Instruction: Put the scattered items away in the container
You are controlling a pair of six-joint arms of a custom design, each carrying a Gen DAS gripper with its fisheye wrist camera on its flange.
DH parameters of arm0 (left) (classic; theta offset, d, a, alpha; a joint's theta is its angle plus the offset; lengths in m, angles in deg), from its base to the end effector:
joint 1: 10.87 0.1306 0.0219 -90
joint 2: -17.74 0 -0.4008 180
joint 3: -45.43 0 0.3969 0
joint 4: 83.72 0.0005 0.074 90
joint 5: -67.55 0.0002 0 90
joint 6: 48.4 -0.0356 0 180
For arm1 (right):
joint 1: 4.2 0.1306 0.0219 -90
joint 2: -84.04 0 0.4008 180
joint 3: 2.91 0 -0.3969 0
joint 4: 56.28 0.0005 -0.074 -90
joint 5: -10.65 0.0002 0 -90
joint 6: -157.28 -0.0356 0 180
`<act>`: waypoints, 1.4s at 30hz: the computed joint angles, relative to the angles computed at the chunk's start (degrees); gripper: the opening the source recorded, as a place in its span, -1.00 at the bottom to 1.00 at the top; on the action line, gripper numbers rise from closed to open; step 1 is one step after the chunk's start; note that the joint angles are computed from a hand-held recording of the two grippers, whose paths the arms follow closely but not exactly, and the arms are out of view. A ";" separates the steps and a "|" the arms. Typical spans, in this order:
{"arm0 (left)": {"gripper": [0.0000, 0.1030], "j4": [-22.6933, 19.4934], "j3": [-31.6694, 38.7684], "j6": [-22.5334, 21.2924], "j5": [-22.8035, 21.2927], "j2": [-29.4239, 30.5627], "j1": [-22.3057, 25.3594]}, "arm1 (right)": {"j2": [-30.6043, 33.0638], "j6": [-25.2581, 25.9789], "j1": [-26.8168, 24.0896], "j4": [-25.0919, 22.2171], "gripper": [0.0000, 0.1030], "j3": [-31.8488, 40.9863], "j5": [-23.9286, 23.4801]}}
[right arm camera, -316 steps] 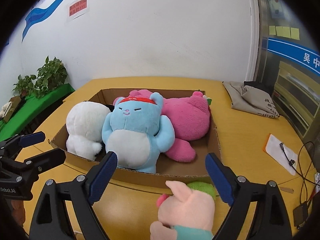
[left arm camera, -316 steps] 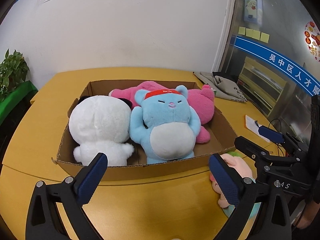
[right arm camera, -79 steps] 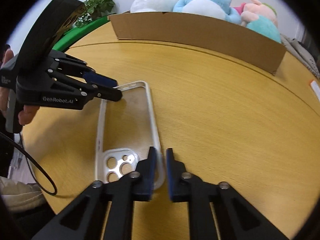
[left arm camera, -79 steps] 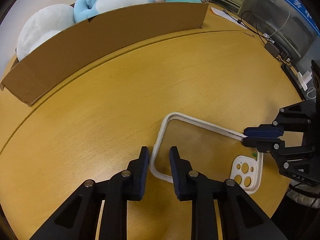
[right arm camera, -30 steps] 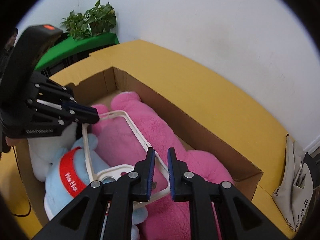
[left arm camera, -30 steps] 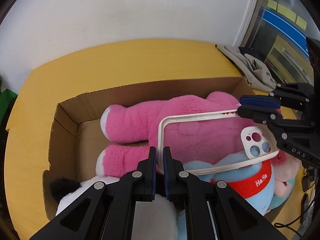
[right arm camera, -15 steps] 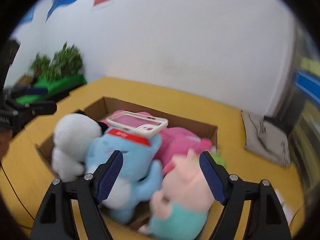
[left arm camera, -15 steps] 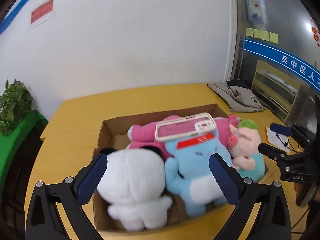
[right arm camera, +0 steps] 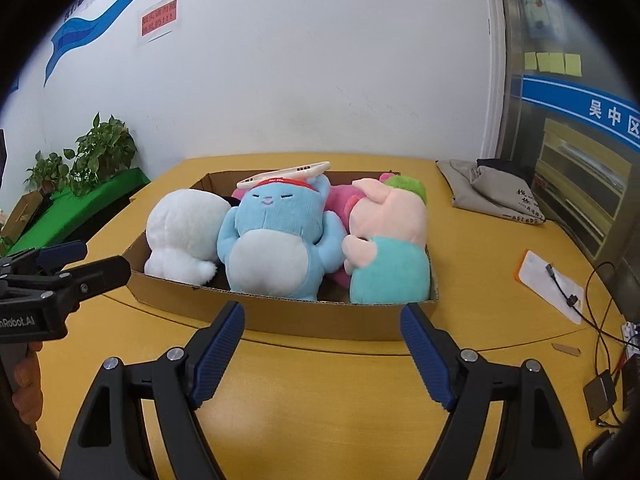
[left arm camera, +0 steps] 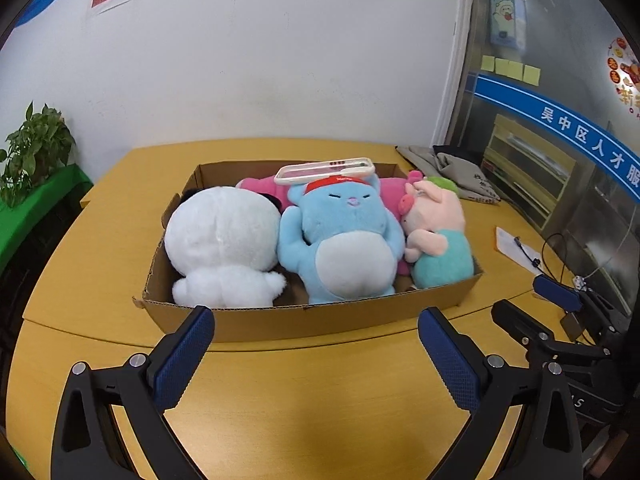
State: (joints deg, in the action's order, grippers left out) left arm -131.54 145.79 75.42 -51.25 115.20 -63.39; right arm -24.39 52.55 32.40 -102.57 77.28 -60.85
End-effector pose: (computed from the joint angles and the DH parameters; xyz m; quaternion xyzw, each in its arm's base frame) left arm 0.3446 -0.4221 0.4737 0.0513 0.8982 -0.0865 0.4279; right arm 0.3063 0.2128 0.5043 -0.0984 0.8832 0.0585 0.4548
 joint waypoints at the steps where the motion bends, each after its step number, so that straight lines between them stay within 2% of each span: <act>1: 1.00 -0.27 0.13 -0.10 -1.20 -0.19 -0.46 | -0.34 -0.02 0.24 -0.01 0.56 -0.15 0.34; 14: 1.00 -0.14 -1.06 1.41 -5.15 -1.49 -1.41 | -0.98 -0.18 2.17 -0.11 0.56 0.21 2.00; 42: 1.00 -0.10 -1.21 2.39 -3.90 -0.65 -0.66 | 0.17 -0.29 0.85 -0.26 0.56 -0.08 0.49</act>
